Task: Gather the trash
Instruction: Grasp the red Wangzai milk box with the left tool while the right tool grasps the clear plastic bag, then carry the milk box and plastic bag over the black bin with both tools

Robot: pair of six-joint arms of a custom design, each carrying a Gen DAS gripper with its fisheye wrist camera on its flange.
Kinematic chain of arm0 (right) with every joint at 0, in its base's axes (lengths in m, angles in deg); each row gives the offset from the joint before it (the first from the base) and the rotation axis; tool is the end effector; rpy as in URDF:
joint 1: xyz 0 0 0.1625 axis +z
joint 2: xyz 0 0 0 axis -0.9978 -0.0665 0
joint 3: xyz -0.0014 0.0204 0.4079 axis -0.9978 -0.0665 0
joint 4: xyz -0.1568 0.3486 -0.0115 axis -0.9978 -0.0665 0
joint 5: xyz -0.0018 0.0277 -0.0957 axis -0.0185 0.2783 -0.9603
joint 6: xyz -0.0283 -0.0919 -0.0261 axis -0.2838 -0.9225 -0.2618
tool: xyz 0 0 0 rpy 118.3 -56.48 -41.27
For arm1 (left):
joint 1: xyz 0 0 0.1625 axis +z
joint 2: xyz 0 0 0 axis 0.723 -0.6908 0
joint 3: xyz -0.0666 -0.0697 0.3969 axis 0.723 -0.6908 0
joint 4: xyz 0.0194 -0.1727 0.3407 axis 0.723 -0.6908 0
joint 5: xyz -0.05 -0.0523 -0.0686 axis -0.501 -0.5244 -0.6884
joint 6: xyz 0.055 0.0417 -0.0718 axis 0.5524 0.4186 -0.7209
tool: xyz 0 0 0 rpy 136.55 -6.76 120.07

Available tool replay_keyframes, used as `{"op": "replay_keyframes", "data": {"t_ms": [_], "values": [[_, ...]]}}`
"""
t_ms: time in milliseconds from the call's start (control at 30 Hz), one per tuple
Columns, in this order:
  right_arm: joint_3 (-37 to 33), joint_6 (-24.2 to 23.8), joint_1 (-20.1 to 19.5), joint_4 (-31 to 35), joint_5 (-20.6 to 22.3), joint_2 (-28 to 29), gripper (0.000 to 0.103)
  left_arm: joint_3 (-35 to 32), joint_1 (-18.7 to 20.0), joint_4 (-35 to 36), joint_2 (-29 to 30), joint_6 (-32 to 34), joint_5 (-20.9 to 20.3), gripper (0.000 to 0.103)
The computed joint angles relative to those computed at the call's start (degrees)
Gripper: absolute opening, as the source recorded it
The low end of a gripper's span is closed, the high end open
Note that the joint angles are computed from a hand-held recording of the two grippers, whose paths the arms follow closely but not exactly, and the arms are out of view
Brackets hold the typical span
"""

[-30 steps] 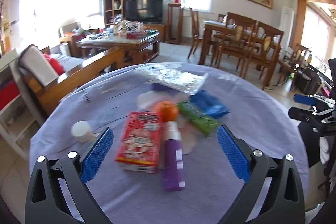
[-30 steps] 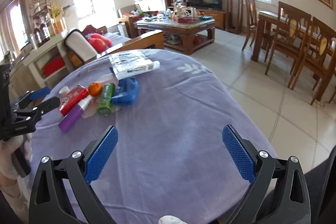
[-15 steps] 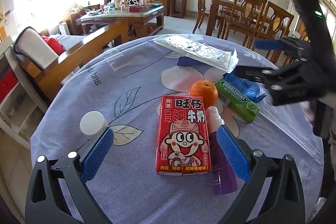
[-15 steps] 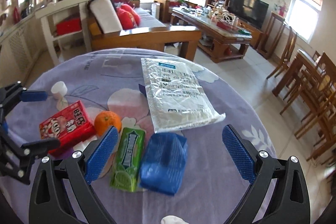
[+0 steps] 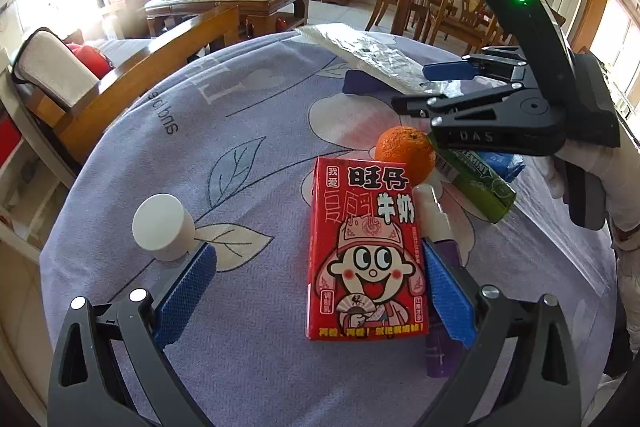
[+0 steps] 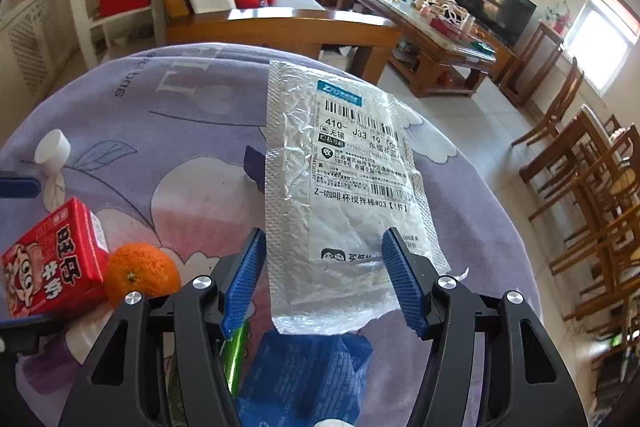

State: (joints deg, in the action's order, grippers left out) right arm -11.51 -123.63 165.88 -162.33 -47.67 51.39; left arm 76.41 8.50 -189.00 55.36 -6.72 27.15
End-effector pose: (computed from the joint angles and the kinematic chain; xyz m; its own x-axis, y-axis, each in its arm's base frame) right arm -0.0450 -0.7351 0.1789 -0.5279 -0.2887 0.7987 -0.6263 0.7676 -0.1366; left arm -0.2368 -0.6623 -0.0583 -0.6521 0.5020 -0.5682 0.6793 0.7196 -0.1438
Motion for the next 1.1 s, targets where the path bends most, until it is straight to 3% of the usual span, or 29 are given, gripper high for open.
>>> {"op": "replay_keyframes", "data": {"t_ms": [100,267,333,633,833,1100], "values": [[-0.3,0.2,0.0,-0.5,-0.3,0.1,0.039,-0.3,0.0,1.7,-0.1,-0.2,-0.4,0.089],[2.5,2.0,-0.3,-0.8,1.8,-2.3,0.016,0.8,0.0,0.1,-0.7,0.0,-1.2,0.057],[4.3,3.1,-0.6,-0.9,3.2,-3.8,0.013,1.2,0.0,-0.3,-0.9,-0.1,-1.7,0.051],[15.1,9.2,-2.7,0.2,12.2,-14.0,0.009,3.8,-0.9,-6.5,-1.6,2.3,-1.7,0.051],[24.1,12.7,-5.7,2.3,20.6,-23.0,0.009,8.2,-2.3,-14.7,-2.6,3.9,-4.5,0.051],[37.4,14.0,-11.7,-0.9,30.7,-35.8,0.009,11.9,-6.2,-23.0,-2.3,5.2,-9.1,0.051]]}}
